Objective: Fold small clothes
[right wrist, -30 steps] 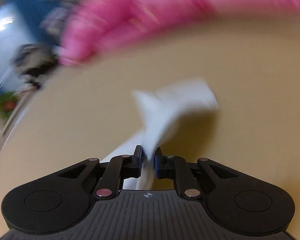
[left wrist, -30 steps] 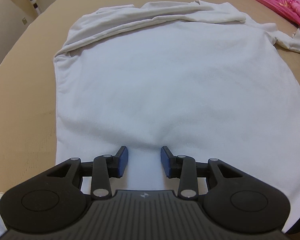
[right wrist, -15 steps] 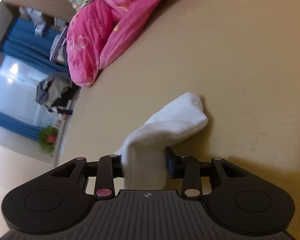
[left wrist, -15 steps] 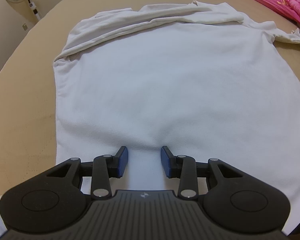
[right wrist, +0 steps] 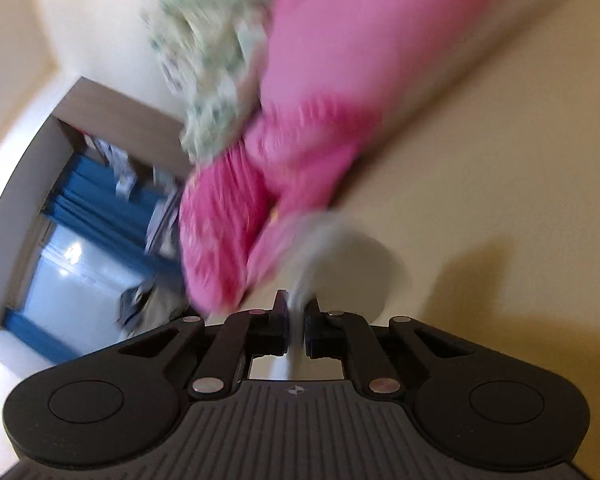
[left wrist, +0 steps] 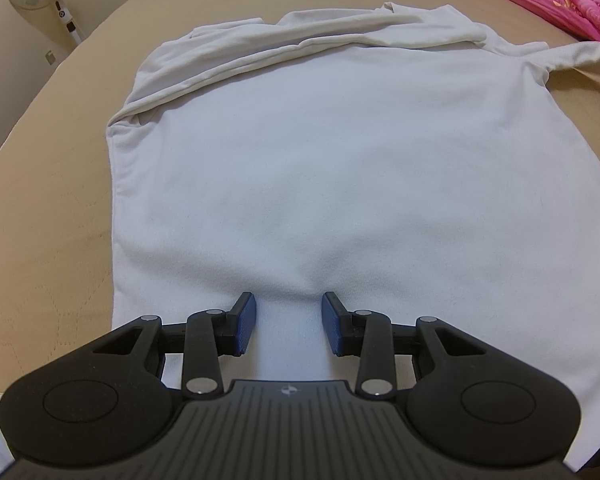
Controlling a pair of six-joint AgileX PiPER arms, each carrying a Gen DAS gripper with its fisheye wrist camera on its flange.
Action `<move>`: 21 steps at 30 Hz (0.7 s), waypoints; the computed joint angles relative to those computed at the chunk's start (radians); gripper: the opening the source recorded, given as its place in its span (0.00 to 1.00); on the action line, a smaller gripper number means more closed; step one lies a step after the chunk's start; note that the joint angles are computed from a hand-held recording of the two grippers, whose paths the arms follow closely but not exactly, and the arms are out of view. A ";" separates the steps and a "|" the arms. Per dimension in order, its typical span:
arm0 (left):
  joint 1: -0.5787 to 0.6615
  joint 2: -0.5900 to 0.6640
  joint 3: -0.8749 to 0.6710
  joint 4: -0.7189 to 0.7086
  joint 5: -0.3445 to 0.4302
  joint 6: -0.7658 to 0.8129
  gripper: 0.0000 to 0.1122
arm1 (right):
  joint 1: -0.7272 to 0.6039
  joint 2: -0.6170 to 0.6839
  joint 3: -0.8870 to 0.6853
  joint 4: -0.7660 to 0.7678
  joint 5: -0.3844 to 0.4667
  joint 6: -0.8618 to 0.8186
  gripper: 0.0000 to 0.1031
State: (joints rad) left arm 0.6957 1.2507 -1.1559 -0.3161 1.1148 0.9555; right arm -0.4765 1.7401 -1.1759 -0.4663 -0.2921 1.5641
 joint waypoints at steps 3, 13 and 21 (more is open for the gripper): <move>0.001 0.002 -0.003 0.000 0.002 0.001 0.36 | 0.023 0.031 -0.066 0.249 0.300 -0.300 0.07; -0.005 0.003 -0.006 0.008 0.000 -0.007 0.36 | 0.083 -0.020 -0.150 -0.118 0.681 -0.103 0.04; 0.035 0.062 -0.111 -0.047 0.081 -0.064 0.36 | 0.327 -0.088 -0.321 -0.483 1.097 0.012 0.21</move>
State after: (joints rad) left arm 0.7305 1.3122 -1.2670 -0.3629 1.1954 0.8919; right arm -0.1492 1.6522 -1.4966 -0.9494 0.8045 1.5758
